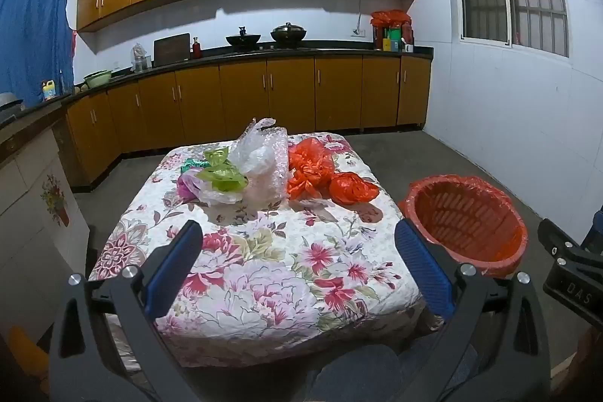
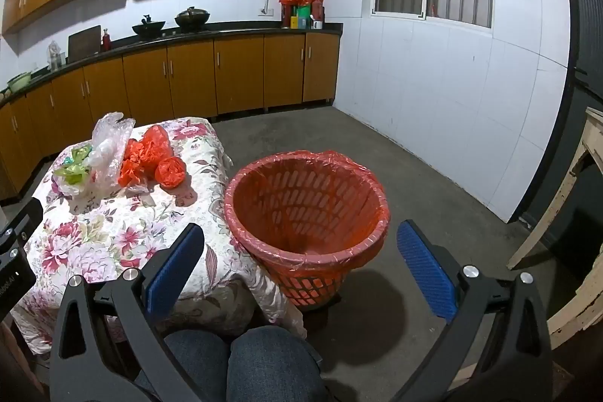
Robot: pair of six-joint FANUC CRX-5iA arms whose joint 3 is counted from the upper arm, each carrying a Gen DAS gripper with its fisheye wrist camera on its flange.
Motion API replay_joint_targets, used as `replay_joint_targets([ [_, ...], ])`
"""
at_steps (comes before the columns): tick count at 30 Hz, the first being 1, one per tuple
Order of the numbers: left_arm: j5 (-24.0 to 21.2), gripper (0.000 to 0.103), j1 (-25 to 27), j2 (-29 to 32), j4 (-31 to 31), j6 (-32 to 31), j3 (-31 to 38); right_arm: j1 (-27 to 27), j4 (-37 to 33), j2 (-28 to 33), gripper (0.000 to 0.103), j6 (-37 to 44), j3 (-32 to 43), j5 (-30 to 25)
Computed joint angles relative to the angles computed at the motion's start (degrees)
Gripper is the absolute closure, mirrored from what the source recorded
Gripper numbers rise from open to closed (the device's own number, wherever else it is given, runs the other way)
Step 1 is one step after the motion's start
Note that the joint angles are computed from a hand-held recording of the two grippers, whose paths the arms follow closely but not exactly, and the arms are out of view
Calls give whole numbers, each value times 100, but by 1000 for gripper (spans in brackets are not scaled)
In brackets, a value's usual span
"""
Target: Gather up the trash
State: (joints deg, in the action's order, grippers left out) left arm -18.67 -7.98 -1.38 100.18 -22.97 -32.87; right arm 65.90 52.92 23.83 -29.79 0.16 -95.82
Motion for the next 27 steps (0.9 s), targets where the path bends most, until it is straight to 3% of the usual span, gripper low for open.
replay_joint_targets([
  [27,-69,4,85,10,-223,208,-31,-31,2,-2,2,15,-11,31],
])
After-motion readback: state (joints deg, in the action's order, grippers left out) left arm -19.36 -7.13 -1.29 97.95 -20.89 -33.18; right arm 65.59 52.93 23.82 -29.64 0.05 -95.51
